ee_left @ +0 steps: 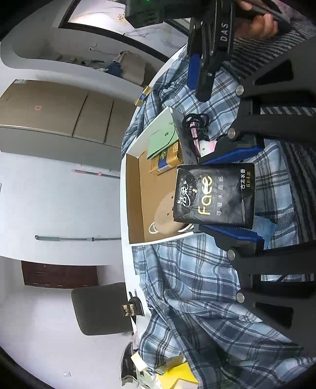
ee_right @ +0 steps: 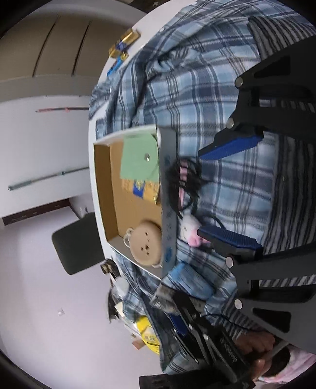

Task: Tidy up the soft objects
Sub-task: 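Lift the tissue pack with the left gripper while the right gripper grasps the white-and-pink plush toy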

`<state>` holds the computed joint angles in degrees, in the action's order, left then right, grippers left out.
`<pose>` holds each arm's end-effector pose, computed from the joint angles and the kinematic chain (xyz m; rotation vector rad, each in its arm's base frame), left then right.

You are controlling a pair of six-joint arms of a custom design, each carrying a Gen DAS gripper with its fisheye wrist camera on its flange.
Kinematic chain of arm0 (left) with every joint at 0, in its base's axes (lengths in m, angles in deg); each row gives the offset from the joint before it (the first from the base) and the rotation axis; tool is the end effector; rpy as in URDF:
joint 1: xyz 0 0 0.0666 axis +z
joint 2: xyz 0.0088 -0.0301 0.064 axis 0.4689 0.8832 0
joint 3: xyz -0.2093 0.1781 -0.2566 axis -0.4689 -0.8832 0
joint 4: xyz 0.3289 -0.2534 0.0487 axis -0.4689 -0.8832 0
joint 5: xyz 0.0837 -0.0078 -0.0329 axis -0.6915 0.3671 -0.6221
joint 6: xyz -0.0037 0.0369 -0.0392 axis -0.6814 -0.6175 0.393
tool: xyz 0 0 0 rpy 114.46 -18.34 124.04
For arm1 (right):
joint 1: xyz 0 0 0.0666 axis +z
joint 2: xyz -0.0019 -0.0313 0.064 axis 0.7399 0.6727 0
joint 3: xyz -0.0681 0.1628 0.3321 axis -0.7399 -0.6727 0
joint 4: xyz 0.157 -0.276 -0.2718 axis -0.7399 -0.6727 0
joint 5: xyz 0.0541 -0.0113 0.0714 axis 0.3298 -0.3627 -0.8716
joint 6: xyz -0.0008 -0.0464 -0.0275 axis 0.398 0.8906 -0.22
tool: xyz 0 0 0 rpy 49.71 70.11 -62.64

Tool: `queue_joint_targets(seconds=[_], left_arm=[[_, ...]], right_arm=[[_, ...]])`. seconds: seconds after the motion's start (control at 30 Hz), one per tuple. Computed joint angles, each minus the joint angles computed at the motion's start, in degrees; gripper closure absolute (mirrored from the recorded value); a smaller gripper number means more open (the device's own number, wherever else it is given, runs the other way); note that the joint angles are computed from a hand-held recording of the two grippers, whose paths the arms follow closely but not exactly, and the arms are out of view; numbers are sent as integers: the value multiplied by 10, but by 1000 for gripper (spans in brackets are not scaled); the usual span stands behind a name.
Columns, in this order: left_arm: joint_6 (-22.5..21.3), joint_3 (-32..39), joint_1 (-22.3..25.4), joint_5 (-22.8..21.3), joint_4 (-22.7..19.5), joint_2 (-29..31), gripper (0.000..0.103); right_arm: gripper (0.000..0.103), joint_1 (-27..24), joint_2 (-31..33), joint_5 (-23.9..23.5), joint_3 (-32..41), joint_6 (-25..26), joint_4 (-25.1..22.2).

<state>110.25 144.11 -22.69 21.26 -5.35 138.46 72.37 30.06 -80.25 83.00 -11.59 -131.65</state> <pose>0.3457 -0.3874 0.5098 -0.2147 2.2168 -0.0821 0.4668 0.2251 0.5026 -0.6492 2.3718 0.5532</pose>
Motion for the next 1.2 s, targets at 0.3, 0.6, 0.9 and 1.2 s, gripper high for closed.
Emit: queue_joint_targets(seconds=[0.3,0.6,0.9,1.2], left_arm=[[51,-22,-9,-59,-3,-18,55],[58,-39,-19,-93,14,-34,55],[49,-28,-34,-149,6,-28,55],[27,-38,-29,-124,31,-33,55]], right_arm=[[48,46,26,45,34,1,-22],[48,83,80,79,89,23,-71],[60,89,134,103,145,15,-130],[71,90,141,107,151,4,-125]])
